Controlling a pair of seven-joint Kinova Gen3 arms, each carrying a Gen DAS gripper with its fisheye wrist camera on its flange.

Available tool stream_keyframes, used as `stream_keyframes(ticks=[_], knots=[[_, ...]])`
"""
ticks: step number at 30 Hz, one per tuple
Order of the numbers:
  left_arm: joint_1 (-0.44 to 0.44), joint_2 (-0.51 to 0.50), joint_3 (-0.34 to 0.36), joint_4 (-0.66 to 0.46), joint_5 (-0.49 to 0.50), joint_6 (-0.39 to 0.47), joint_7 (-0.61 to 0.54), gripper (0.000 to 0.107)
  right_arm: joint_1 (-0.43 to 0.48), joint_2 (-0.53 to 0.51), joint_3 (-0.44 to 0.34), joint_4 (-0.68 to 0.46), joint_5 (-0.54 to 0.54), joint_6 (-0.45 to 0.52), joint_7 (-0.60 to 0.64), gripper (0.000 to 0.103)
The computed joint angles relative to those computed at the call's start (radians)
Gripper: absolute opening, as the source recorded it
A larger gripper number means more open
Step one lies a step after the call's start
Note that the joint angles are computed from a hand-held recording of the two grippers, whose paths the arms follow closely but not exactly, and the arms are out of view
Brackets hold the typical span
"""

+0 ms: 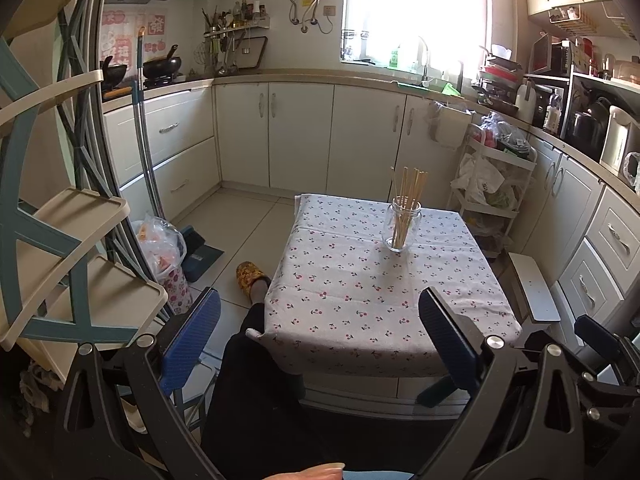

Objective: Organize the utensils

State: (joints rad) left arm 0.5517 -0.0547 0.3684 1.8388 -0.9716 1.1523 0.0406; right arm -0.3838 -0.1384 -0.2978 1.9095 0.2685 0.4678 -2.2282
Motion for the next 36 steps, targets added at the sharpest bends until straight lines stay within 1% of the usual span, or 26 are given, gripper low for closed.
stream_keyframes(ticks=[4,9,12,14,22,27,29,34,36], knots=[[-0.002,-0.006,-0.003,0.006,0.004,-0.013,-0.005,0.095,-0.002,-0.001,0.001,0.001,-0.003,0.001,0.003,0.096],[-0.003,0.005,-0.005,-0.004,0.010,-0.004,-0.035,0.095,-0.001,0.000,-0.002,0.001,0.002,0.002,-0.003,0.096],[-0.016,0.002,-0.026,-0.005,0.050,-0.043,-0.080,0.095,-0.004,0.002,-0.001,0.000,0.000,0.005,0.002,0.096],[-0.026,0.006,-0.032,-0.008,0.072,-0.051,-0.098,0.095,-0.009,-0.001,0.016,0.005,-0.022,0.001,0.031,0.096],[-0.003,0.014,-0.011,0.000,0.012,-0.011,-0.039,0.095,-0.001,-0.002,0.012,0.008,-0.026,-0.003,0.037,0.096],[-0.003,0.007,-0.017,0.002,0.022,-0.022,-0.044,0.095,0.003,-0.006,0.013,0.013,-0.036,-0.008,0.050,0.096],[-0.007,0.003,-0.019,0.002,0.028,-0.028,-0.049,0.095,0.001,-0.008,0.028,0.013,-0.055,-0.010,0.076,0.096],[-0.024,-0.013,-0.017,0.014,0.043,-0.051,-0.057,0.095,0.009,-0.008,0.021,0.013,-0.058,-0.011,0.079,0.096],[-0.027,-0.011,-0.010,0.013,0.037,-0.044,-0.051,0.095,0.011,-0.008,0.019,0.014,-0.058,-0.011,0.078,0.096]])
